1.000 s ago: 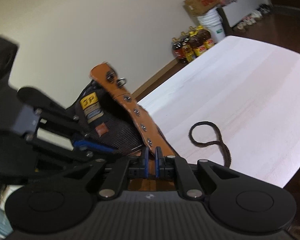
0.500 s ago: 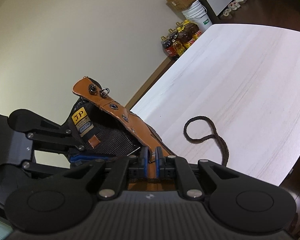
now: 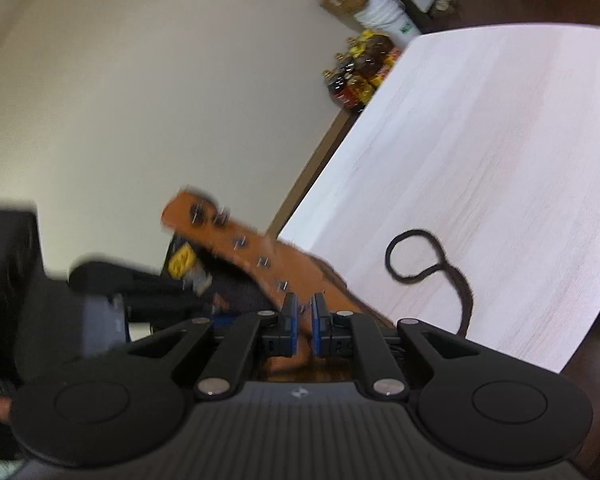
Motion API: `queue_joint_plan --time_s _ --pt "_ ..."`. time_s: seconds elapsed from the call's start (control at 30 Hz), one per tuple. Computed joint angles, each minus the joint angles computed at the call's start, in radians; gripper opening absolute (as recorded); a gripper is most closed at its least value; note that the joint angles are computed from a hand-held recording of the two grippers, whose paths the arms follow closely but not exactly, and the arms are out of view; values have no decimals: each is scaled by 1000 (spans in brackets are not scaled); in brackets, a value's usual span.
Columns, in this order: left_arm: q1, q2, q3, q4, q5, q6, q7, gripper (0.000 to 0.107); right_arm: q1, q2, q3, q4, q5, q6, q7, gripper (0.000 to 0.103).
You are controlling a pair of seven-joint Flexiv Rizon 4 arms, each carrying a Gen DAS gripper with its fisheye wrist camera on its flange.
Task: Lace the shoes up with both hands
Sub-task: 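Pull the lace through with the left tool while the right tool holds the boot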
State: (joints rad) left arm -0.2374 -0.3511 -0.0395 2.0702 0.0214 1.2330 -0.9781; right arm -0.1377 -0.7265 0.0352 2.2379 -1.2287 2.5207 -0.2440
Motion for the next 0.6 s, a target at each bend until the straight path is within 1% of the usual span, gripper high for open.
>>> queue_joint_plan --time_s 0.03,0.1,0.2,0.3,0.33,0.37,0.43,0.47,0.5,0.57,0.6 --pt "0 0 0 1 0 2 0 4 -16 -28 5 -27 -25 16 65 14" --pt "0 2 2 5 2 6 -3 4 -47 -128 12 -116 -111 96 281 14" --pt "-1 4 4 12 6 18 -6 4 -32 -200 -4 -169 -136 170 426 14" --pt "-4 4 8 16 8 26 -20 4 -10 -249 -17 -199 -133 236 519 13" --pt "-4 5 8 18 9 27 -24 4 -3 -260 -23 -205 -128 256 539 13" --pt "1 7 3 24 -3 32 -26 6 5 -268 -32 -211 -128 271 561 4" --pt "22 22 -19 41 -55 22 -27 8 21 -267 -62 -216 -128 284 586 3" --pt "41 39 -37 58 -100 6 -18 9 30 -253 -83 -214 -127 273 585 3" --pt "58 49 -53 68 -122 -1 -10 9 39 -233 -106 -209 -130 253 567 3" --pt "108 126 -97 146 -277 -34 74 10 46 -189 -145 -209 -149 206 528 3" --pt "112 150 -98 169 -317 -38 101 10 49 -148 -179 -214 -171 158 492 3"
